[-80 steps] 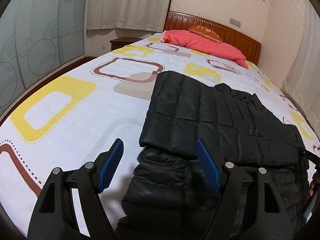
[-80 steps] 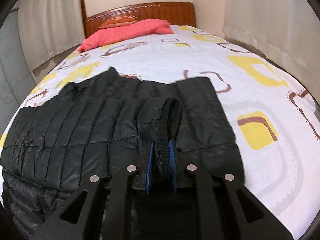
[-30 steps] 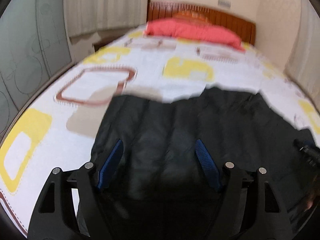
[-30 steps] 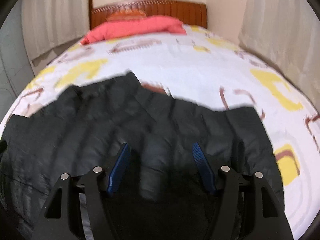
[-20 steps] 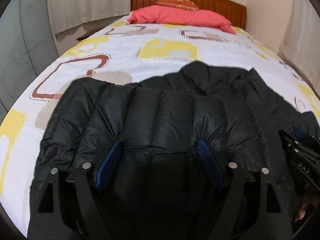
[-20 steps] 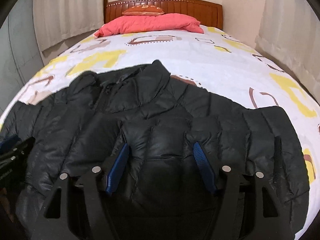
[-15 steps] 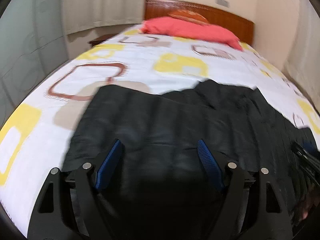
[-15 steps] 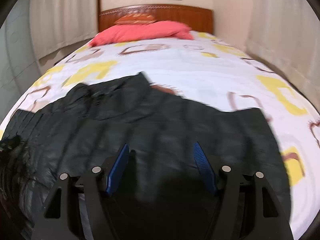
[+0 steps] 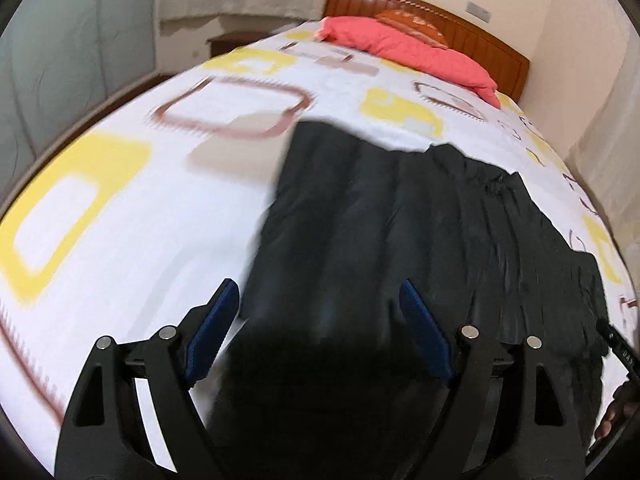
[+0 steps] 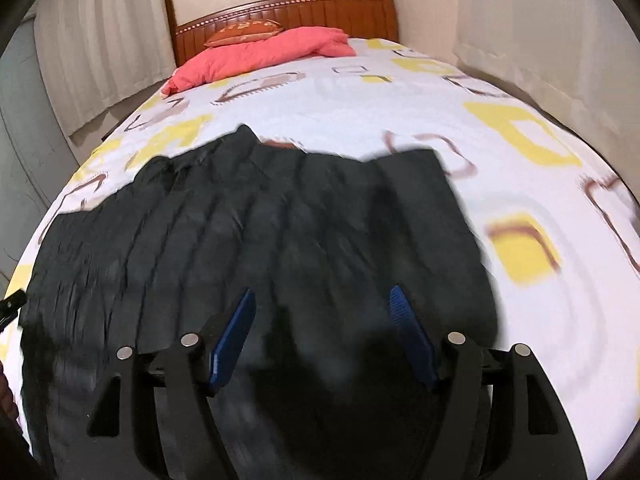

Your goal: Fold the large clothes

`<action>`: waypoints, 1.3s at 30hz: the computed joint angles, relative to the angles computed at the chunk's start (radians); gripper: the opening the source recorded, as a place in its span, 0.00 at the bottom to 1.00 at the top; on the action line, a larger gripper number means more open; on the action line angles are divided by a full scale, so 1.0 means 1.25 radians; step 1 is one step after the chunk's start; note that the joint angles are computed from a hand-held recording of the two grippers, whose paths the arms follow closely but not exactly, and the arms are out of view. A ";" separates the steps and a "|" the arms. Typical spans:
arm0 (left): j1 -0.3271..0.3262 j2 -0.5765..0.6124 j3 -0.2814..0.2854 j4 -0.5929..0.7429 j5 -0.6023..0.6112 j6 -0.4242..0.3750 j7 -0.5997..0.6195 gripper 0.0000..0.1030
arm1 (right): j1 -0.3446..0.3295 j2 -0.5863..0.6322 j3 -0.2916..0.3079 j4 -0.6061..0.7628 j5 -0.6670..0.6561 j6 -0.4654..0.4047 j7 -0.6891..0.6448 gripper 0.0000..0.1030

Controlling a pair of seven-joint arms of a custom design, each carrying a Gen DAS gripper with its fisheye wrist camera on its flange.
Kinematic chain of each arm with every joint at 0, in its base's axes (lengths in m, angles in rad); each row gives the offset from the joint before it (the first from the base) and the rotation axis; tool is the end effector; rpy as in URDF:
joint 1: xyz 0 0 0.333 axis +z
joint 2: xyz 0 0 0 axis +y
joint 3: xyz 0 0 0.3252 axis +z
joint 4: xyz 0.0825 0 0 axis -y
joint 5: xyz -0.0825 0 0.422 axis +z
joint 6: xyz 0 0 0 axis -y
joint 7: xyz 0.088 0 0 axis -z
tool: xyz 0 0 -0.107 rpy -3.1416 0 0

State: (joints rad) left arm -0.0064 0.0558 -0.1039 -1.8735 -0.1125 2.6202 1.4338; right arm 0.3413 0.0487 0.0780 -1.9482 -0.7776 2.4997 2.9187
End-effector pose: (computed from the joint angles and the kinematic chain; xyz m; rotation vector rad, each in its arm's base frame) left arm 0.6569 -0.0688 0.5559 -1.9843 1.7837 -0.8366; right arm 0.5871 0.2659 0.5016 -1.3773 2.1041 -0.7310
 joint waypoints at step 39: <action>0.024 -0.790 0.181 -0.750 -0.560 -0.210 0.183 0.58 | -0.072 -0.660 0.344 -0.770 0.256 0.411 0.475 0.40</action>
